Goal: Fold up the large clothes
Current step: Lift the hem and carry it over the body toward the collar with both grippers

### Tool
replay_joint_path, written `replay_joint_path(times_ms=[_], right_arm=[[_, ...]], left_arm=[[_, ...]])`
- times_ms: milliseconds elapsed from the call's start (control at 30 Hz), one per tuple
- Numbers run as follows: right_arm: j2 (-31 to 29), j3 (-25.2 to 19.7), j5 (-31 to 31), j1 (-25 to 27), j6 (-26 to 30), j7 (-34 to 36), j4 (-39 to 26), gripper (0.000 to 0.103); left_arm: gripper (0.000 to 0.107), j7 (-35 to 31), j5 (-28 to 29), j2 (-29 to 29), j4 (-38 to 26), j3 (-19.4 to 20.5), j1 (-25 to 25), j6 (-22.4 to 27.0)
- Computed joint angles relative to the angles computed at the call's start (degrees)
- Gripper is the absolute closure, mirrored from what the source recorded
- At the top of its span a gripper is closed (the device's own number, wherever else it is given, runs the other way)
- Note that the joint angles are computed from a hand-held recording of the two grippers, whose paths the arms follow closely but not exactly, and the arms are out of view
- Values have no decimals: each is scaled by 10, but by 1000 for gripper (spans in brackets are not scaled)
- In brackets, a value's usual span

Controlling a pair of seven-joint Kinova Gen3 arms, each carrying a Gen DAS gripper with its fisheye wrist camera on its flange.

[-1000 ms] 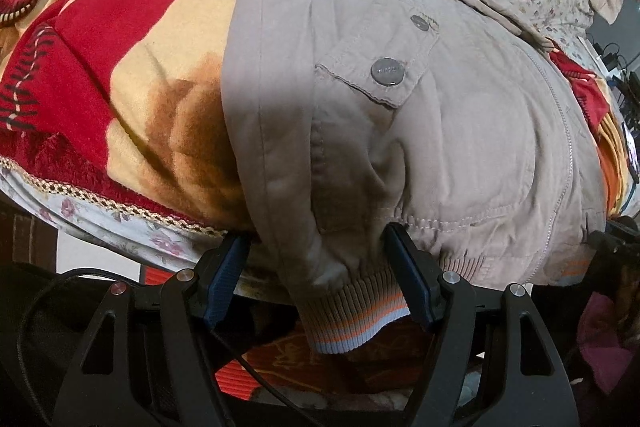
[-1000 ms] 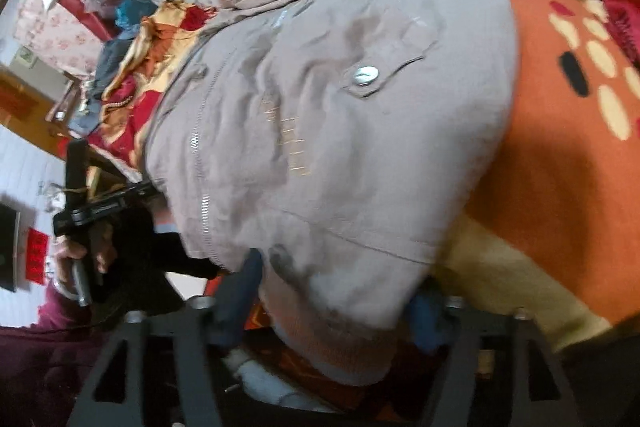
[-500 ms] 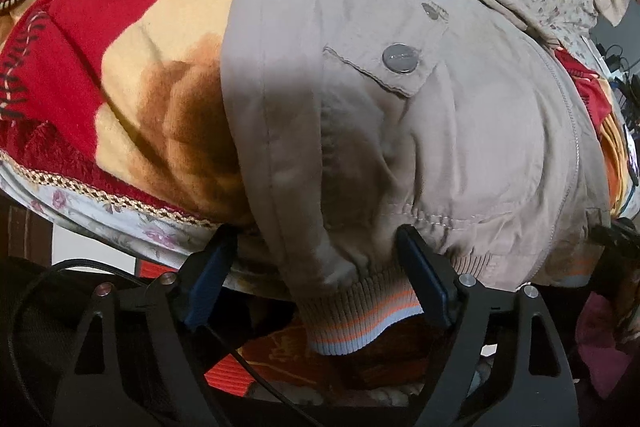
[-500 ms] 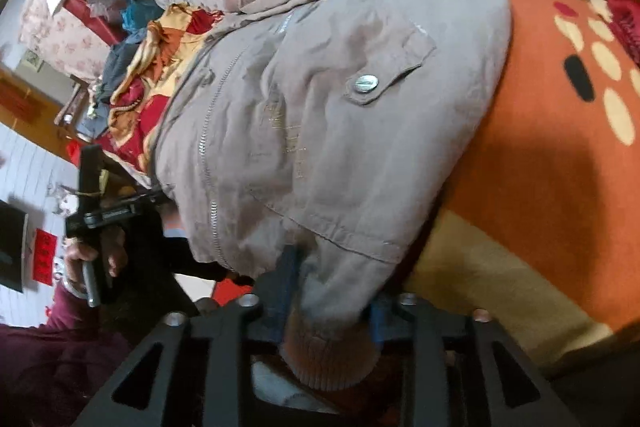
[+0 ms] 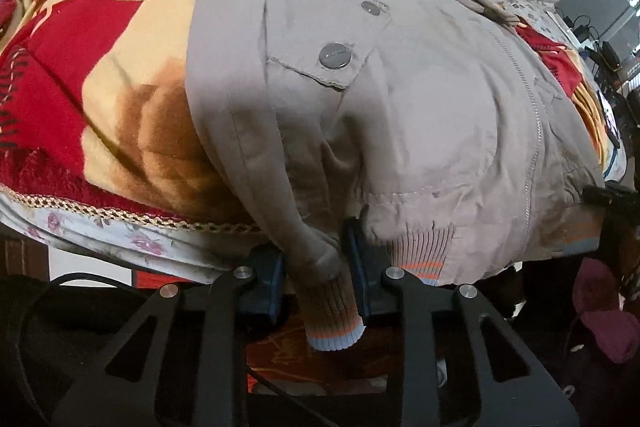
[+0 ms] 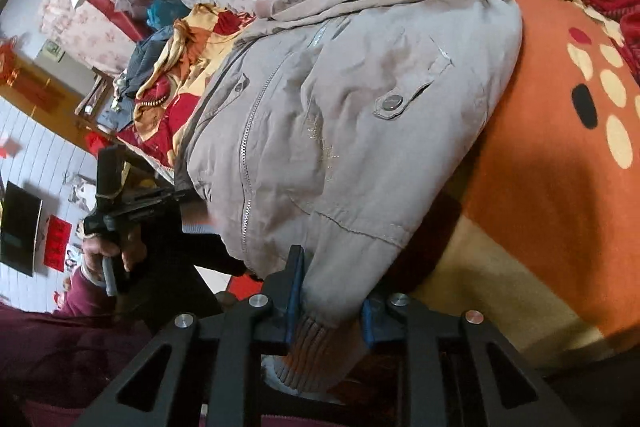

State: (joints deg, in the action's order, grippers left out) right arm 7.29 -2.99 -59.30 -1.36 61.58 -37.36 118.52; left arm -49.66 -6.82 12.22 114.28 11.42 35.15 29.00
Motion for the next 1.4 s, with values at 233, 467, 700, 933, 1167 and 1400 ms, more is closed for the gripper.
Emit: replay_joint_path(times_ms=[233, 467, 700, 933, 1167, 1400], right_arm=[[49, -15, -25, -1, 7, 12, 13, 55], [27, -19, -19, -11, -9, 3, 8, 83], [10, 17, -117, 50, 91, 87, 2, 86], [35, 23, -203, 61, 81, 92, -65, 87], [117, -9, -192, 64, 3, -20, -217, 87], [248, 25, -141, 2, -50, -165, -403, 87]], left_arm=[[60, 17, 4, 24, -16, -6, 4, 4], [88, 22, -6, 0, -9, -25, 32, -11], [92, -103, 126, -102, 21, 24, -73, -61], [92, -124, 95, -78, -91, -6, -84, -48], [92, -138, 107, 32, -251, -31, -123, -31], [92, -91, 87, 185, -437, -54, -125, 13]])
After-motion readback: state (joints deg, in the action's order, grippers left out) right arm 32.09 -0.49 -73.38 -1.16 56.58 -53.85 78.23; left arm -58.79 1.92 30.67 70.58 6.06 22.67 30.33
